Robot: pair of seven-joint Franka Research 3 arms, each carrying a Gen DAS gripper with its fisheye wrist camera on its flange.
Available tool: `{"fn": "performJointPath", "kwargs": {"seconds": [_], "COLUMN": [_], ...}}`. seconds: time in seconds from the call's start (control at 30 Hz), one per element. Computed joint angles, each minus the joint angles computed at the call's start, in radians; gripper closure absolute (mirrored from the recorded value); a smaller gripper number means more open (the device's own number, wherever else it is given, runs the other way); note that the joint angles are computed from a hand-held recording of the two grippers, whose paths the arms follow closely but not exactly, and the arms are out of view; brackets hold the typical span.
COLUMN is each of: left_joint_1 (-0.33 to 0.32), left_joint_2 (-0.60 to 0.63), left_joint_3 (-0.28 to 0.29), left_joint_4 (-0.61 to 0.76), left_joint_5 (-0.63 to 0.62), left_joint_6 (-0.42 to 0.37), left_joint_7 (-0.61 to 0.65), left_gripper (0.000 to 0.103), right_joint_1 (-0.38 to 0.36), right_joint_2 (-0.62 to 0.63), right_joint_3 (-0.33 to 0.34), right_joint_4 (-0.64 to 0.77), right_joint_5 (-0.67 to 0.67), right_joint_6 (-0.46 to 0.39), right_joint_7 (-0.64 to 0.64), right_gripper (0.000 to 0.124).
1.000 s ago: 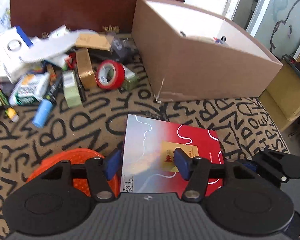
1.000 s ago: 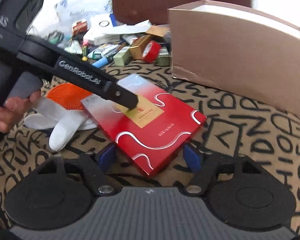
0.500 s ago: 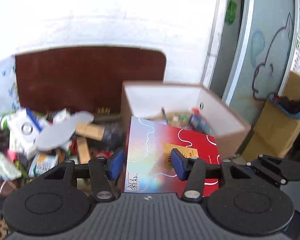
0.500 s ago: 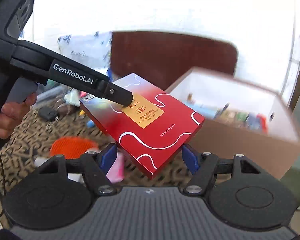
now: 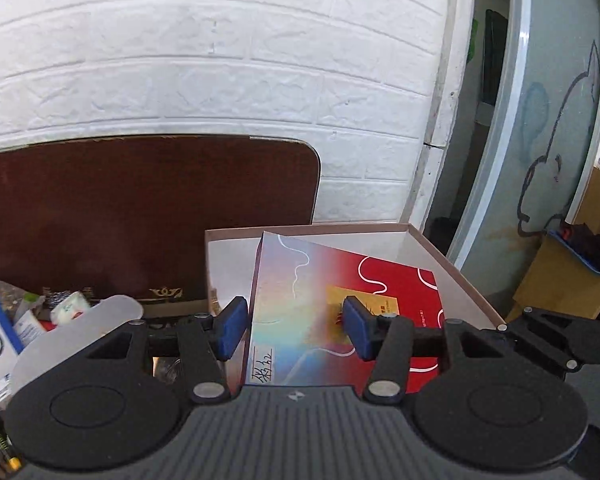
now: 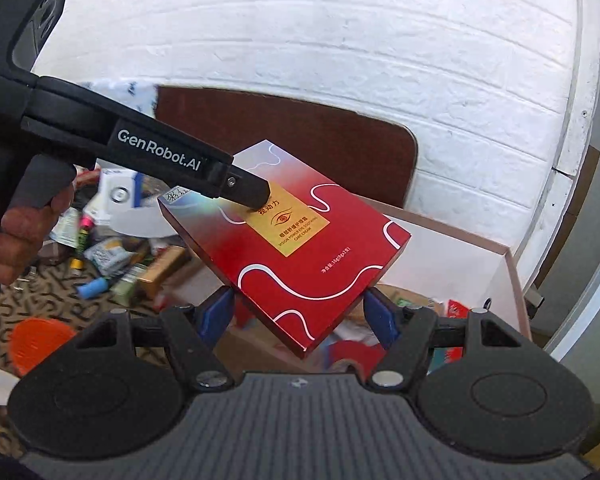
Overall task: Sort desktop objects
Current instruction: 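Carry the red-and-white box into the cardboard box and release it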
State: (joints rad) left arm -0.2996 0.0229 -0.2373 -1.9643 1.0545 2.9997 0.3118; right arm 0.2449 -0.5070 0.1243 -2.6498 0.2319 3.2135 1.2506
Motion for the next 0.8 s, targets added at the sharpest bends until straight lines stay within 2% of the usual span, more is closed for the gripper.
{"fn": "performJointPath", "kwargs": {"seconds": [0.1, 0.2, 0.3, 0.33, 0.37, 0.4, 0.47, 0.53, 0.6, 0.73, 0.8], "left_joint_1": [-0.007, -0.036, -0.063, -0.075, -0.088, -0.082, -0.027, -0.023, -0.054, -0.089, -0.099], "left_joint_2": [0.079, 0.151, 0.218, 0.241, 0.264, 0.284, 0.308, 0.308, 0.301, 0.28, 0.268], "left_joint_3": [0.005, 0.036, 0.068, 0.082, 0.098, 0.094, 0.028, 0.024, 0.062, 0.101, 0.11], "left_joint_4": [0.07, 0.143, 0.215, 0.243, 0.269, 0.285, 0.289, 0.276, 0.262, 0.239, 0.226], "left_joint_5": [-0.059, -0.075, -0.1, -0.1, -0.094, -0.129, -0.294, -0.351, -0.346, -0.35, -0.351], "left_joint_6": [-0.008, -0.021, -0.041, -0.051, -0.056, -0.048, -0.034, -0.011, 0.008, 0.009, 0.009], "left_joint_7": [0.052, 0.078, 0.111, 0.112, 0.107, 0.137, 0.292, 0.339, 0.342, 0.369, 0.365], "left_gripper": [0.048, 0.048, 0.049, 0.048, 0.042, 0.028, 0.018, 0.017, 0.013, 0.013, 0.013], "right_joint_1": [0.049, 0.113, 0.12, 0.103, 0.077, 0.042, -0.036, -0.071, -0.093, -0.08, -0.105], "right_joint_2": [0.1, 0.177, 0.27, 0.3, 0.332, 0.365, 0.411, 0.44, 0.453, 0.443, 0.427], "right_joint_3": [-0.085, -0.172, -0.196, -0.184, -0.163, -0.135, -0.074, -0.049, -0.039, -0.054, -0.039], "right_joint_4": [0.074, 0.152, 0.247, 0.277, 0.308, 0.34, 0.397, 0.44, 0.451, 0.44, 0.419], "right_joint_5": [-0.007, 0.022, 0.06, 0.067, 0.065, 0.046, -0.062, -0.177, -0.323, -0.346, -0.456], "right_joint_6": [-0.008, -0.051, -0.098, -0.109, -0.121, -0.137, -0.19, -0.242, -0.24, -0.244, -0.216], "right_joint_7": [-0.051, -0.114, -0.169, -0.171, -0.164, -0.137, -0.022, 0.092, 0.232, 0.266, 0.367], "right_gripper": [0.054, 0.054, 0.054, 0.054, 0.054, 0.054, 0.054, 0.049, 0.04, 0.038, 0.032]}}
